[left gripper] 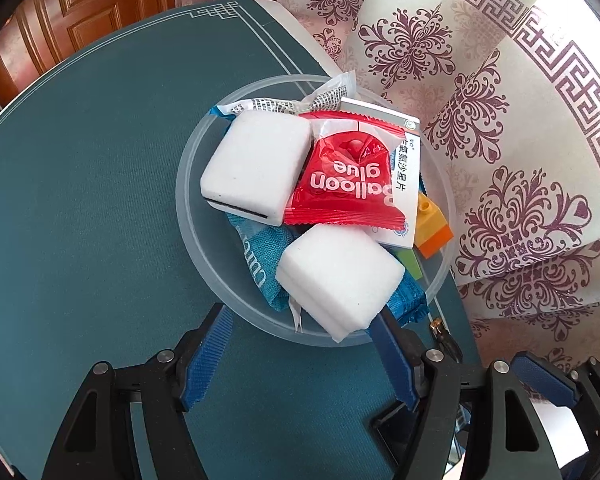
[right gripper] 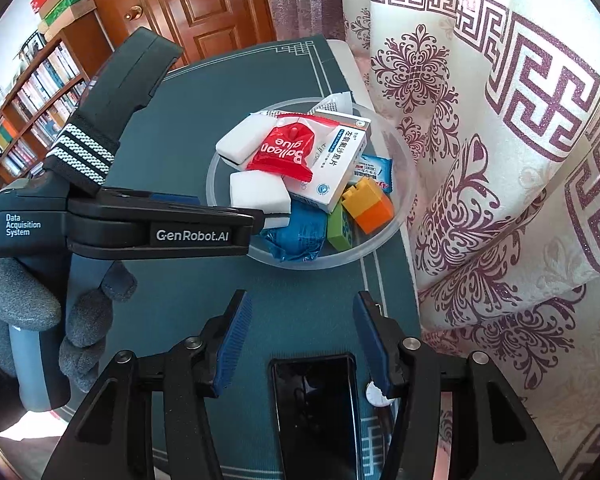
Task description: Organize objects
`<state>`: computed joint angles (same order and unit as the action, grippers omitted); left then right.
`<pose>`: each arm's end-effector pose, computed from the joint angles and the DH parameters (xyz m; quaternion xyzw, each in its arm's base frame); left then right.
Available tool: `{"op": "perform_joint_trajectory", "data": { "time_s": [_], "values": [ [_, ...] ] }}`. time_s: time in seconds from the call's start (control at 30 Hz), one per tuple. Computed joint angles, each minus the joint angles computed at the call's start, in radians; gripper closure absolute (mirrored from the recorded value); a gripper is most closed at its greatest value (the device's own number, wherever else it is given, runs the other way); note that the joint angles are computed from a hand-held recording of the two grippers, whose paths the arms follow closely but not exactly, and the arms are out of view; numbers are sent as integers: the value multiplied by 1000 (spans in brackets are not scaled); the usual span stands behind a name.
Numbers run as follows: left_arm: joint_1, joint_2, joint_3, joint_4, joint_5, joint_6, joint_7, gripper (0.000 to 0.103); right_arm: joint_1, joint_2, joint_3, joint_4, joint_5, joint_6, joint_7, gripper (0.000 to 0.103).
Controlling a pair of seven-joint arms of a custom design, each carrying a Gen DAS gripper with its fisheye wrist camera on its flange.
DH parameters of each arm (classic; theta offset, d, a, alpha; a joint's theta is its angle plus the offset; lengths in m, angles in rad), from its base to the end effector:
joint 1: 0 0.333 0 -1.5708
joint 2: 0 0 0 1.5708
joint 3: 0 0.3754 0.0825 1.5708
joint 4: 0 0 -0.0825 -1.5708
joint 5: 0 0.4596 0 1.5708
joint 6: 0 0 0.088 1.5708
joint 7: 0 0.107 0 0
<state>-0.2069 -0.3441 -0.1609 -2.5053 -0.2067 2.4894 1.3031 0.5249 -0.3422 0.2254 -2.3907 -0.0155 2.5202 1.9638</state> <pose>0.4635 -0.1794 0.4517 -0.7121 0.6813 -0.1666 0.0307 0.3801 0.3643 0.5162 -0.8031 0.5482 -0.0914 0.2146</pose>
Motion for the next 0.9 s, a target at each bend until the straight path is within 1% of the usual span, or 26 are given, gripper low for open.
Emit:
{"op": "perform_joint_trajectory", "data": {
  "time_s": [0.13,0.27,0.47,0.6,0.63,0.67,0.73,0.8,0.9],
  "values": [
    [-1,19,-2,7,-4,4,-5,29,-5,-12,4,-8,-10,-5,14,49],
    [-3,15,-2,5,-7,0,-4,29,-7,-21,4,-15,-15,-5,24,48],
    [-7,-24,2,-14,-12,-17,4,26,-8,-20,2,-13,-15,-4,27,47],
    [2,-70,-3,-37,8,-24,-12,26,-14,-17,6,-8,-26,-8,37,41],
    [10,-83,-9,-42,26,-27,-27,26,-16,-14,7,-6,-29,-9,41,40],
    [20,-96,-16,-46,48,-31,-45,26,-19,-13,8,-4,-33,-8,48,36],
    [40,-124,-28,-52,93,-37,-83,22,-23,-10,7,-1,-36,-1,59,32],
    [65,-148,-46,-56,148,-38,-132,17,-25,-7,7,3,-41,6,64,25],
    [91,-183,-58,-59,218,-40,-186,16,-29,0,10,10,-56,19,71,15]
  ]
}}
